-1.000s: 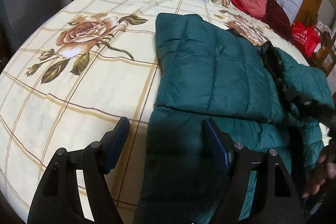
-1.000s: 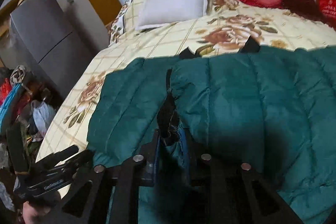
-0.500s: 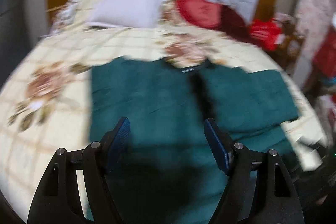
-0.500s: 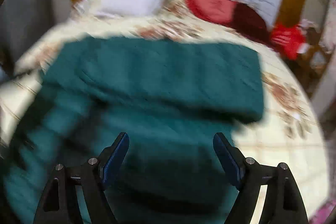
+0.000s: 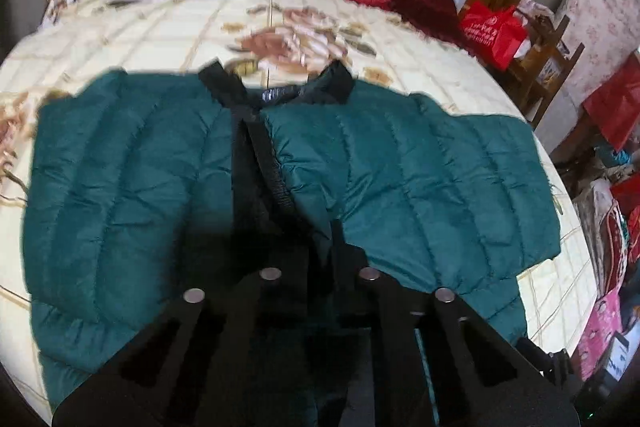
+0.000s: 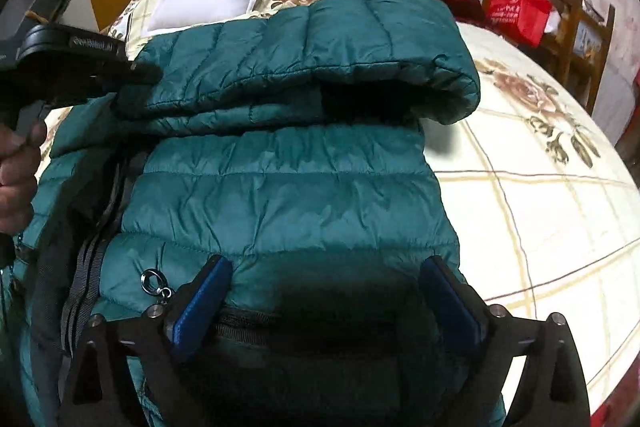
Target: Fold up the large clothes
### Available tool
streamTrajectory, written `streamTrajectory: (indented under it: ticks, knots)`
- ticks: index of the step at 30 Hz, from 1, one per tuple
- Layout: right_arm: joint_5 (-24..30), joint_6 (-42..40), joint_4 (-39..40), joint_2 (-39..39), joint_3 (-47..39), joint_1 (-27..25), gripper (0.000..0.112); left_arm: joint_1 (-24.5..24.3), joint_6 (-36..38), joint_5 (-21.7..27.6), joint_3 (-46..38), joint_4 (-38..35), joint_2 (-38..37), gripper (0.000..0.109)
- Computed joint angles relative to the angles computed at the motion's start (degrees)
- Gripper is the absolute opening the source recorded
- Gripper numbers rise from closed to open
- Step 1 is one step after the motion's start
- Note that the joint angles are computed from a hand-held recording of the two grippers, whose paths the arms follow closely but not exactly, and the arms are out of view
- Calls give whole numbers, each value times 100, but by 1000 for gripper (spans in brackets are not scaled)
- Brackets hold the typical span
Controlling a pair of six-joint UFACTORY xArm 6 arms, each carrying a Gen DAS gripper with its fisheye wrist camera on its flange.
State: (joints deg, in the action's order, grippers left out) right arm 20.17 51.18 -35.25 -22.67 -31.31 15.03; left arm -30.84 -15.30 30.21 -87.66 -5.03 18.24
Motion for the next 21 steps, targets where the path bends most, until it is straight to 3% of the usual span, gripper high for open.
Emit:
streamTrajectory:
  ticks: [3,6,10,14,18,20,21]
  knots:
    - [-20,-27,-1,-13,33,-6,101,71,95,-584,789,0,-786,6]
    - [-52,-10,-31,-2,43,-20,102,280,341,-852,1342,-133,-1430,6]
    - [121,254,-217,-41,23,127,103,807,328,-996,1968,239,-2068,6]
    - [120,199,-132,-40,36,125,103,1223,683,-866,2280,-86,-2129,7]
    - [151,-282,441,-51,55,122,103,1287,1090,-522,2412,-663,-1941,8]
    - [383,-1032,1092,-81,-58,129,103,1264,1180,-817,2659,-884,-2121,8]
    - [494,-1248,1296,-127,-119,118,101,1272,1008,-1009,2784,-728,-2244,13]
